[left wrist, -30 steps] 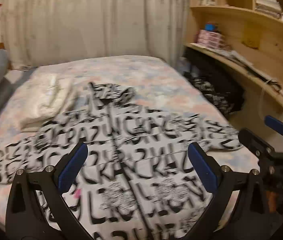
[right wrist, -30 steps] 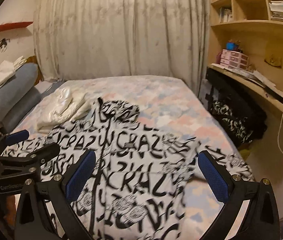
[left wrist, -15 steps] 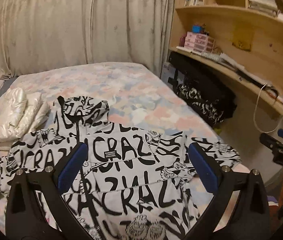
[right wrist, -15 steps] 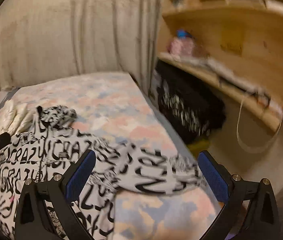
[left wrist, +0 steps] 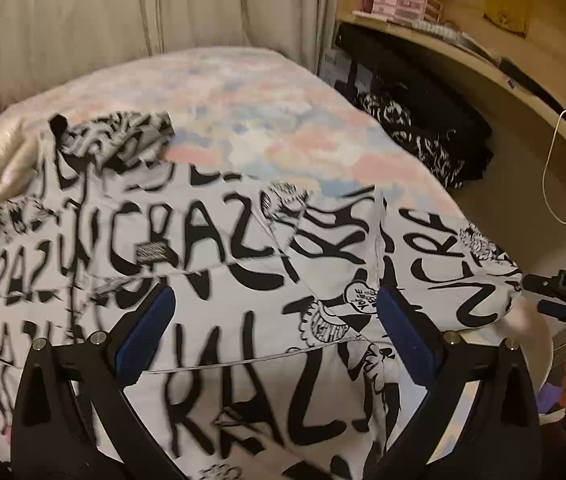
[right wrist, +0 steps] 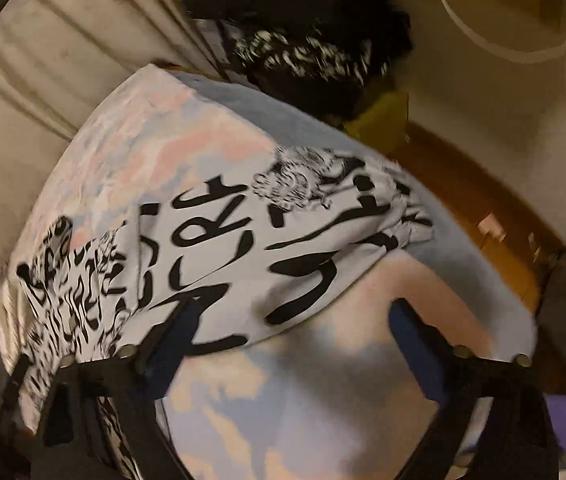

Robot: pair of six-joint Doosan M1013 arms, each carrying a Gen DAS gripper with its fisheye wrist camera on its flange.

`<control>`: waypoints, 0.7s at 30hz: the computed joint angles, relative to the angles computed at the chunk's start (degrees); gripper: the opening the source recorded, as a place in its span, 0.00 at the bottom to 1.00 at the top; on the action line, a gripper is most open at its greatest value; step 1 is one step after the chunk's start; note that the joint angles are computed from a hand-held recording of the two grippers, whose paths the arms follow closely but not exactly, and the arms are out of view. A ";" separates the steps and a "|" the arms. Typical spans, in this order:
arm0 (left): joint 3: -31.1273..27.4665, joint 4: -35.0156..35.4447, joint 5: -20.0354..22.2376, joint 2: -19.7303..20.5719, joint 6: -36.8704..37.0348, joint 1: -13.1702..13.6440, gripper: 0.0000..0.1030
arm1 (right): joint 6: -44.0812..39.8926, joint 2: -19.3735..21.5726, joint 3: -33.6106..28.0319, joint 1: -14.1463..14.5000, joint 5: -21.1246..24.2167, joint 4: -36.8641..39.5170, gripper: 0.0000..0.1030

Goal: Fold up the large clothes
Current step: 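Grasp the jacket sleeve with the right gripper and lift it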

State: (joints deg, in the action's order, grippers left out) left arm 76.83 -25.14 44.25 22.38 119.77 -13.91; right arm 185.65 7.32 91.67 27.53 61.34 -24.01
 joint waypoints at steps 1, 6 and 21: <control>-0.13 0.20 0.06 0.46 -0.26 -0.26 0.97 | 0.61 -0.33 1.34 -0.91 -1.77 0.51 0.85; -0.51 1.57 -0.10 1.98 -1.55 -1.35 0.97 | 5.78 -0.53 5.88 -3.25 -8.77 -0.58 0.83; -1.13 -6.45 -0.12 1.47 3.63 3.27 0.95 | 9.63 9.05 -5.55 0.71 0.71 -18.92 0.10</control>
